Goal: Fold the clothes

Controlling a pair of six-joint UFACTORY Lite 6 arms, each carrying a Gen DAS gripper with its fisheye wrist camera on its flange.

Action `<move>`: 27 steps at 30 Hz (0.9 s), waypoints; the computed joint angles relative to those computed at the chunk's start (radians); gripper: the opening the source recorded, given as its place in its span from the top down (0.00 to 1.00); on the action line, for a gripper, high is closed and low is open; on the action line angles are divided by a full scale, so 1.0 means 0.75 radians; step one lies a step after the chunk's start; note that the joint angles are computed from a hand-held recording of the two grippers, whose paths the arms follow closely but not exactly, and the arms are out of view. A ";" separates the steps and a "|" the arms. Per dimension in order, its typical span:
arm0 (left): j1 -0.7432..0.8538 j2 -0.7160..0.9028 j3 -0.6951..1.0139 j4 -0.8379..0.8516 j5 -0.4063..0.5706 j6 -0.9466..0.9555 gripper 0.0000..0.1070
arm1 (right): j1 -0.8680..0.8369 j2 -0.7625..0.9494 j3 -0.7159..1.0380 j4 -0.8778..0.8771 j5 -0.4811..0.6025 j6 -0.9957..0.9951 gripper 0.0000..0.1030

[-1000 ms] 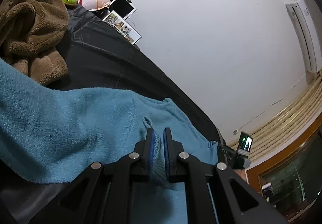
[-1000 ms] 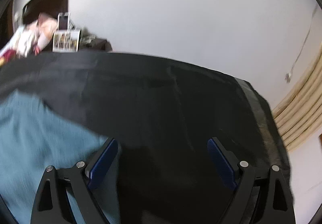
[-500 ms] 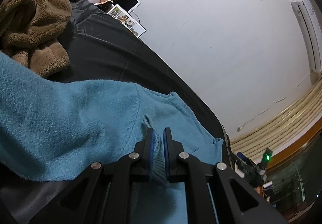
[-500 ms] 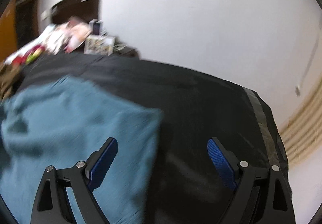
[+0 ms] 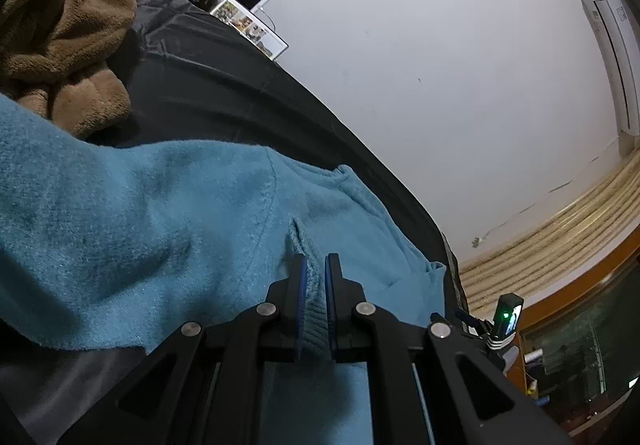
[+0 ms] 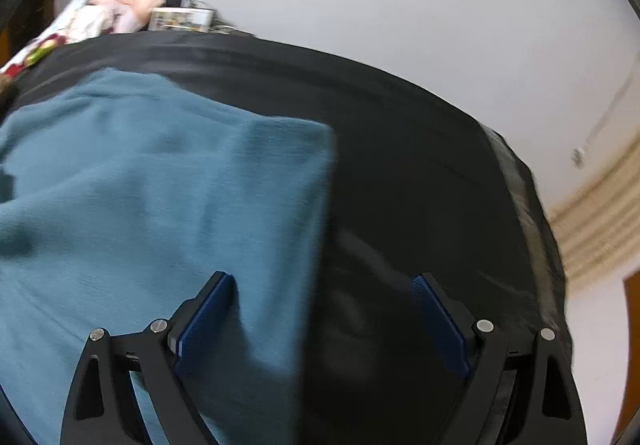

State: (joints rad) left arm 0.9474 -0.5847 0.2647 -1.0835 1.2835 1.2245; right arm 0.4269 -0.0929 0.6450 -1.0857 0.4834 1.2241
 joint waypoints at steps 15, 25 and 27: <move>-0.176 -0.012 -0.020 0.044 -0.075 -0.077 0.82 | 0.471 -0.447 -0.258 -0.017 0.296 -0.031 0.11; -0.350 -0.128 -0.085 0.031 -0.184 -0.153 0.74 | 0.243 -0.266 -0.321 -0.284 0.364 0.292 0.11; -0.394 -0.135 -0.091 0.027 -0.206 -0.168 0.74 | 0.002 -0.404 -0.371 -0.246 0.184 0.224 0.11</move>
